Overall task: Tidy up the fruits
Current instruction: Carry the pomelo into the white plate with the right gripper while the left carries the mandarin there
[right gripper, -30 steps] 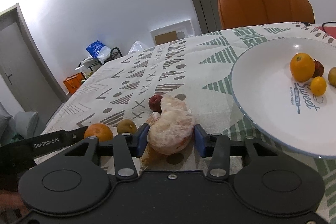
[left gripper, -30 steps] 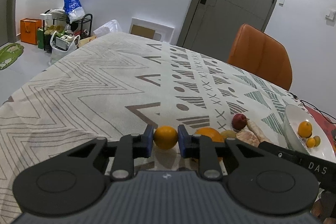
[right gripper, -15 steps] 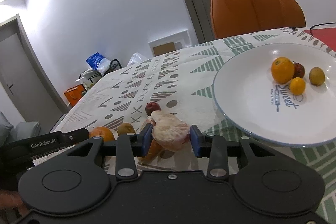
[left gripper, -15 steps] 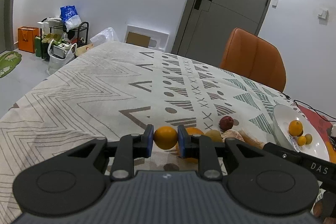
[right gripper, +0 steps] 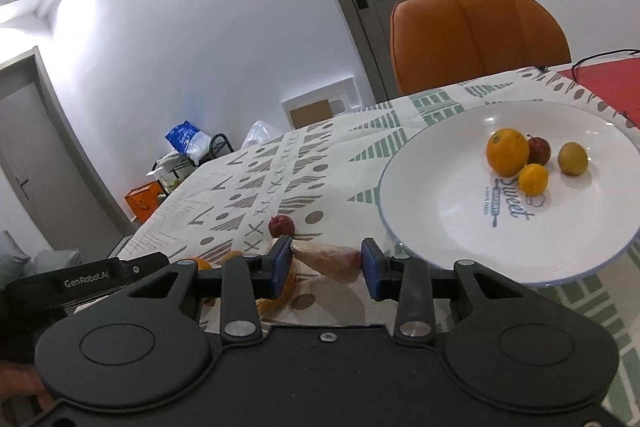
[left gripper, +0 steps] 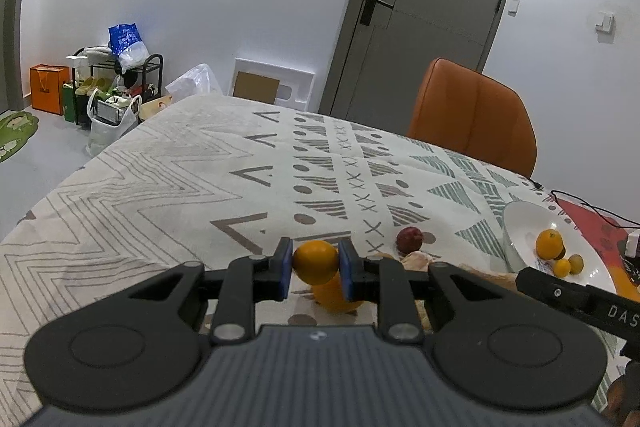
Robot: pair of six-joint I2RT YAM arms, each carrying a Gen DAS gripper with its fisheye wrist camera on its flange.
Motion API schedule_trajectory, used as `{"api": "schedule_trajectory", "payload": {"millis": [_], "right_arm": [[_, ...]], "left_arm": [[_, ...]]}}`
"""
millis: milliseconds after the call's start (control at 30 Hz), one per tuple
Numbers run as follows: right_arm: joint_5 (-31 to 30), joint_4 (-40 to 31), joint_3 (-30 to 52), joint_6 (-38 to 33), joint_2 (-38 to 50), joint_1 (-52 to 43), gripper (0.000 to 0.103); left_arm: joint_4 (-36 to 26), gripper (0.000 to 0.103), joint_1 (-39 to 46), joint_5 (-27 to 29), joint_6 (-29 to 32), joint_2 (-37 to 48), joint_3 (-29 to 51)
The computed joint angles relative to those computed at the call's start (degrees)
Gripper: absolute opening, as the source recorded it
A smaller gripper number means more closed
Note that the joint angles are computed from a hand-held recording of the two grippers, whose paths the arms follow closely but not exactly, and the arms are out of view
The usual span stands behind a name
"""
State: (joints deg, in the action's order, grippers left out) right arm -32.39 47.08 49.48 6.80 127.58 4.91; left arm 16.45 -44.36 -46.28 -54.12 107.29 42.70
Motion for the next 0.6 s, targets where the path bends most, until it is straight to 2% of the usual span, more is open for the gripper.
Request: {"api": "schedule_trajectory", "payload": {"millis": [267, 600], "right_arm": [[-1.68, 2.35, -1.42, 1.04, -1.22, -2.38, 0.035], [-2.76, 4.22, -2.18, 1.68, -1.84, -6.44, 0.035]], "left_arm": [[-0.95, 0.023, -1.73, -1.92, 1.43, -1.37, 1.17], [-0.83, 0.023, -2.79, -0.87, 3.97, 1.46, 5.55]]}}
